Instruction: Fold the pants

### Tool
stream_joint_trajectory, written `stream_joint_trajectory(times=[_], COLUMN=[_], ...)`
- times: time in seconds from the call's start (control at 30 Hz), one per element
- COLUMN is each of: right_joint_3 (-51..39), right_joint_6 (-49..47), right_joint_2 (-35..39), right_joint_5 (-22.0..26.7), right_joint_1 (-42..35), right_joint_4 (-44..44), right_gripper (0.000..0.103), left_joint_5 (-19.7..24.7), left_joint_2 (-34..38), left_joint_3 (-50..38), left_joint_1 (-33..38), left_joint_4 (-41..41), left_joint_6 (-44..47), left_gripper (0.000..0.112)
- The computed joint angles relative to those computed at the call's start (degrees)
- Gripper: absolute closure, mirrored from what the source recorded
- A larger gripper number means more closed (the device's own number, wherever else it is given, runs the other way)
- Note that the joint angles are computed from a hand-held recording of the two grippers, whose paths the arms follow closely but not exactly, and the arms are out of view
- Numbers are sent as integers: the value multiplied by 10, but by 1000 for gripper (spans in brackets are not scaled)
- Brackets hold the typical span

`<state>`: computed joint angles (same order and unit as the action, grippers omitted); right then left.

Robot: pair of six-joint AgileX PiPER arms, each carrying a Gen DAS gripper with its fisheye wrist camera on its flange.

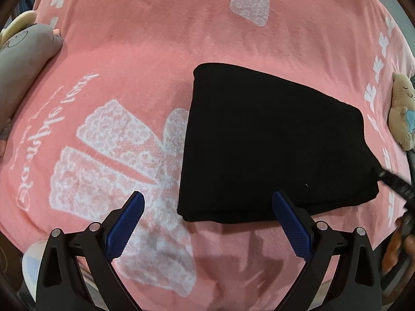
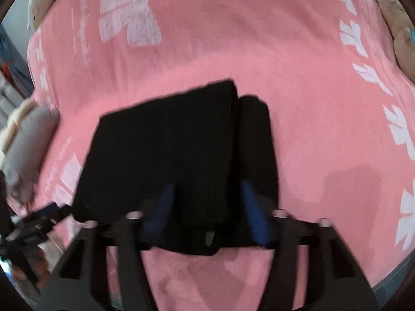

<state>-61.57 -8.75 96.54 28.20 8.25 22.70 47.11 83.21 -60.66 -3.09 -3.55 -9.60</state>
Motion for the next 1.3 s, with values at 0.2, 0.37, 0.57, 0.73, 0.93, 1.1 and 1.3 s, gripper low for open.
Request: stream_joint_trajectory(times=[0.2, 0.37, 0.57, 0.73, 0.93, 1.1, 1.3], right_joint_3=[12, 6, -41, -55, -29, 21, -5], right_joint_6=[-48, -51, 222, 312, 72, 27, -131], right_joint_2=[4, 5, 41, 58, 70, -18, -12], right_joint_5=[-3, 13, 39, 76, 76, 33, 94], right_joint_1=[-24, -7, 97, 137, 31, -11, -123], right_joint_4=[53, 84, -219, -315, -11, 30, 214], right_gripper=[75, 5, 5, 5, 5, 5, 5], left_joint_5=[15, 23, 27, 26, 18, -4, 21], left_joint_2=[-8, 3, 8, 10, 16, 18, 78], left_joint_3=[-7, -12, -12, -9, -5, -8, -39], left_joint_1=[-25, -45, -57, -55, -51, 21, 123], left_joint_4=[38, 77, 104, 104, 104, -29, -219], left_joint_6=[-28, -66, -87, -85, -82, 45, 159], left_gripper=[15, 15, 15, 15, 15, 15, 15])
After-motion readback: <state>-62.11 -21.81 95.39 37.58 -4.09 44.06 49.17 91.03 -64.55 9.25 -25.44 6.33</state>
